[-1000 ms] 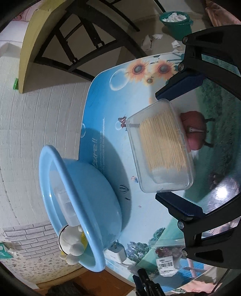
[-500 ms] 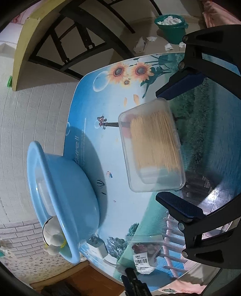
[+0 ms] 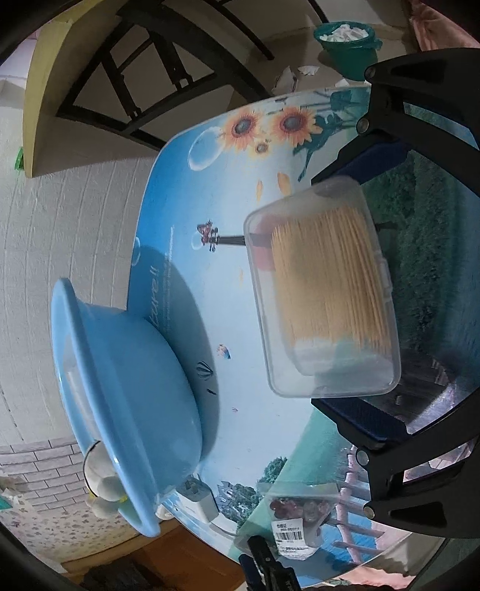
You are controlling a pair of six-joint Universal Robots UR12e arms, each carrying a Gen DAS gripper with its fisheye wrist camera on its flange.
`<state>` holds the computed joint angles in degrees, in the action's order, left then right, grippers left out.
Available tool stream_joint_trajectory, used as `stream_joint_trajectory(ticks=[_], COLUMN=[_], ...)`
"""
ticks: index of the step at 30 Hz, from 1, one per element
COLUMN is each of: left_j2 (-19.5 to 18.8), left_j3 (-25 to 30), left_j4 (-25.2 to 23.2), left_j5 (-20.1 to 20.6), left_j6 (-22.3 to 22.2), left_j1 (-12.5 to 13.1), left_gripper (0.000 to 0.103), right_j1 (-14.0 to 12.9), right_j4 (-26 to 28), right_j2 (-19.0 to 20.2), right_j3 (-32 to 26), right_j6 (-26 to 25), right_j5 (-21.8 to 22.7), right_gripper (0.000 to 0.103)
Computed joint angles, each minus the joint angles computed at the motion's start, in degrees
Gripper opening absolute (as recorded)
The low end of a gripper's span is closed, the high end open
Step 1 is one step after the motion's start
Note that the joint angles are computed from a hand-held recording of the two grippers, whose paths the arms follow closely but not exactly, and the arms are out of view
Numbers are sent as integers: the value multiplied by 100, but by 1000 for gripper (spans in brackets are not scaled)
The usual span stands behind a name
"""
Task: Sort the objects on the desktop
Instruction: 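Lift the cable and clear toothpick box and carry both over the blue basin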
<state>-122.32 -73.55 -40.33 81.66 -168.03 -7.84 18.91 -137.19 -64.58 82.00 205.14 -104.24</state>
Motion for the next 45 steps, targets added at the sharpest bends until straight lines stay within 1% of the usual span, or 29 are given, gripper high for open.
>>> stream_joint_trajectory(ticks=[3, 4, 7, 12, 17, 21, 22, 23, 24, 25, 26, 27, 32, 35, 39, 42, 43, 45], left_j2=[8, 11, 19, 49, 58, 66, 72, 76, 76, 80, 83, 82, 101, 118, 160, 221, 228, 242], left_j3=[-86, -105, -161, -319, -379, -411, -423, -428, -423, -429, -427, -412, -393, -384, -315, -282, -257, -164], left_j4=[220, 263, 379, 680, 823, 949, 970, 984, 990, 998, 1000, 958, 831, 807, 829, 1058, 1091, 1169], left_j5=[-27, -36, -153, -513, -587, -600, -582, -565, -557, -554, -529, -537, -511, -529, -561, -665, -678, -789], left_j6=[-18, -19, 95, 399, 408, 400, 383, 361, 356, 361, 354, 350, 366, 281, 171, 85, 51, -89], left_j1=[14, 18, 46, 142, 162, 158, 157, 156, 158, 160, 159, 165, 164, 173, 182, 203, 205, 219], left_gripper=[94, 95, 96, 96, 96, 75, 69, 67, 60, 50, 48, 48, 48, 48, 48, 48, 48, 48], right_j1=[3, 0, -14, -27, -31, -29, -29, -26, -21, -24, -23, -21, -28, -37, 3, 36, 50, 57], right_j4=[-348, -389, -450, -546, -589, -550, -677, -696, -706, -715, -726, -760, -716, -784, -884, -1042, -997, -1158], right_j2=[-8, -10, -20, -50, -59, -74, -80, -82, -89, -91, -92, -95, -108, -146, -185, -223, -224, -212], right_j3=[115, 128, 157, 225, 262, 271, 316, 327, 338, 345, 349, 360, 361, 403, 369, 297, 237, 141], right_j6=[-88, -112, -200, -310, -329, -294, -278, -249, -223, -205, -196, -208, -188, -75, -69, -165, -152, -258], right_j5=[-25, -17, 35, 114, 124, 102, 90, 51, 23, 9, -4, -12, 42, 115, -25, -117, -172, -209], right_gripper=[102, 102, 102, 103, 103, 102, 102, 102, 100, 99, 98, 93, 92, 92, 92, 92, 92, 92])
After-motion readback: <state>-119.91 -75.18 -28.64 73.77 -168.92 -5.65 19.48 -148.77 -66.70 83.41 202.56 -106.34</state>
